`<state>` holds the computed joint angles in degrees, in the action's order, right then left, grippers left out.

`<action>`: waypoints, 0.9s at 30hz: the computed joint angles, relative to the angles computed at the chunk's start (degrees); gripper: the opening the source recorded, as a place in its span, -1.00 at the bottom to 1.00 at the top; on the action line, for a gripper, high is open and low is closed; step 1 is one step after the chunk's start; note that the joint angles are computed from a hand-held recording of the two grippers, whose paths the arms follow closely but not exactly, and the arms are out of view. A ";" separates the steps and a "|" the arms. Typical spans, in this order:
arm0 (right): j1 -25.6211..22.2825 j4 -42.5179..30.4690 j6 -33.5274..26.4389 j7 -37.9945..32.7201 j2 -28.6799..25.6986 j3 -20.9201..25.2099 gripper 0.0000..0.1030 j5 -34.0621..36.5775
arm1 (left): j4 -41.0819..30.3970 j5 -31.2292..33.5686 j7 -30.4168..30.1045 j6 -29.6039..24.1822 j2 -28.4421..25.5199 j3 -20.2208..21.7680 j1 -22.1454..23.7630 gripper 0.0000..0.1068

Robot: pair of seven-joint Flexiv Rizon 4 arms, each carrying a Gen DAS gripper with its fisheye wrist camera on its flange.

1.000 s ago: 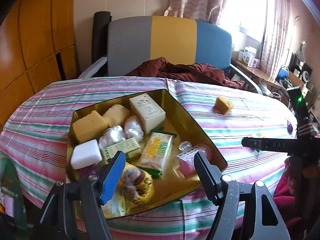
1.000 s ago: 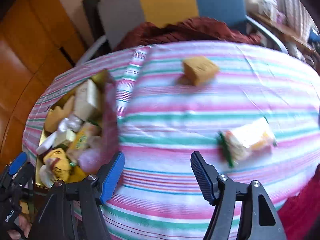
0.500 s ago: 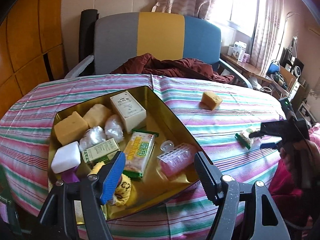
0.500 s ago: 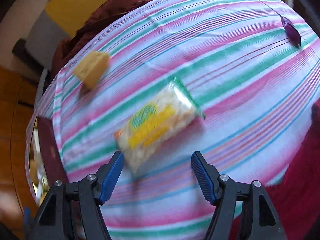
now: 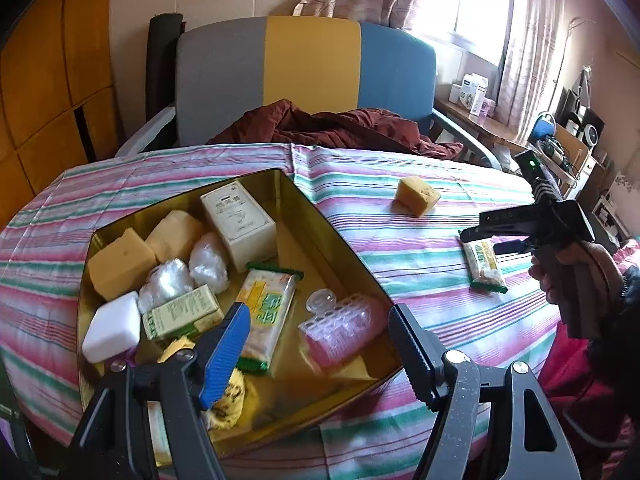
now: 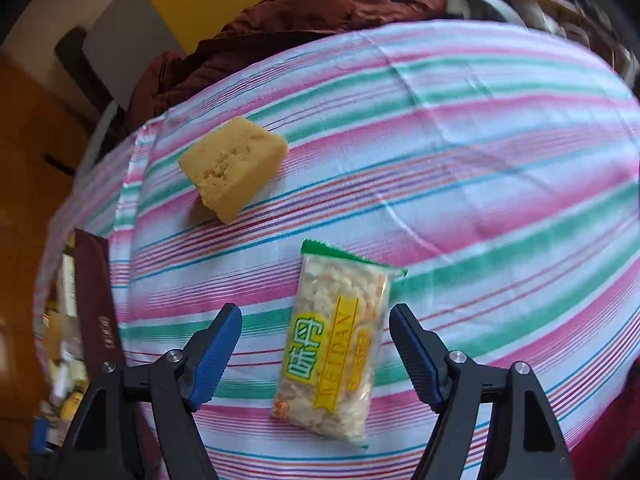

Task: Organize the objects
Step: 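Move the right tool to the second cracker packet and grasp it, then grasp the yellow sponge with left tool while right tool holds the cracker packet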

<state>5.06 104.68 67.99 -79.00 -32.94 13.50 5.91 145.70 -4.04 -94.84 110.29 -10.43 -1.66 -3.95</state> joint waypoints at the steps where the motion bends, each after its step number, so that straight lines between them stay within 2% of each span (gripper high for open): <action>1: 1.42 0.60 0.39 0.50 0.17 -1.73 0.51 -1.98 | -0.72 0.02 0.14 -0.72 -0.33 -0.33 0.05 0.36; 2: 3.34 1.74 0.92 1.33 0.48 -3.93 0.51 -4.77 | -1.23 0.24 0.13 -1.23 -0.55 -0.83 0.36 0.36; 5: 4.55 3.94 1.49 1.14 0.75 -5.39 0.51 -8.77 | -3.36 -0.20 1.06 -2.72 -1.80 -0.83 -0.68 0.36; 10: 7.29 7.58 4.85 2.76 0.86 -8.91 0.49 -15.09 | -7.64 -3.79 4.33 -5.49 -4.20 3.24 -7.53 0.36; 12: 6.43 8.03 5.76 2.04 1.05 -8.17 0.12 -15.95 | -9.12 -4.70 5.16 -6.53 -4.95 3.79 -8.66 0.36; 13: 7.51 8.52 6.57 3.04 1.19 -9.48 -0.11 -17.32 | -10.25 -5.18 5.62 -7.38 -5.44 4.33 -9.48 0.36; 15: 10.39 10.54 7.98 7.03 1.98 -13.90 -0.13 -22.49 | -12.18 -5.92 6.16 -9.07 -6.26 5.56 -11.05 0.36; 20: 7.03 9.17 5.92 7.91 1.75 -12.30 -0.13 -21.27 | -18.26 -6.59 5.97 -14.53 -8.64 4.55 -10.74 0.36; 23: 3.44 6.38 2.70 7.51 0.67 -9.48 -0.13 -18.27 | -21.97 -7.07 6.44 -17.52 -10.42 1.01 -8.04 0.36; 24: 2.72 5.95 2.31 7.19 0.55 -8.86 -0.13 -17.51 | -23.73 -6.94 6.23 -18.64 -11.36 1.16 -8.39 0.36; 27: 2.47 5.40 1.39 7.23 0.40 -8.83 -0.12 -16.99 | -29.41 -4.31 4.90 -22.14 -14.44 5.05 -12.04 0.36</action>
<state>7.53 110.08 69.37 -71.77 -32.55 4.66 -11.08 116.29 -8.35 -89.94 88.15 -24.87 3.39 -15.99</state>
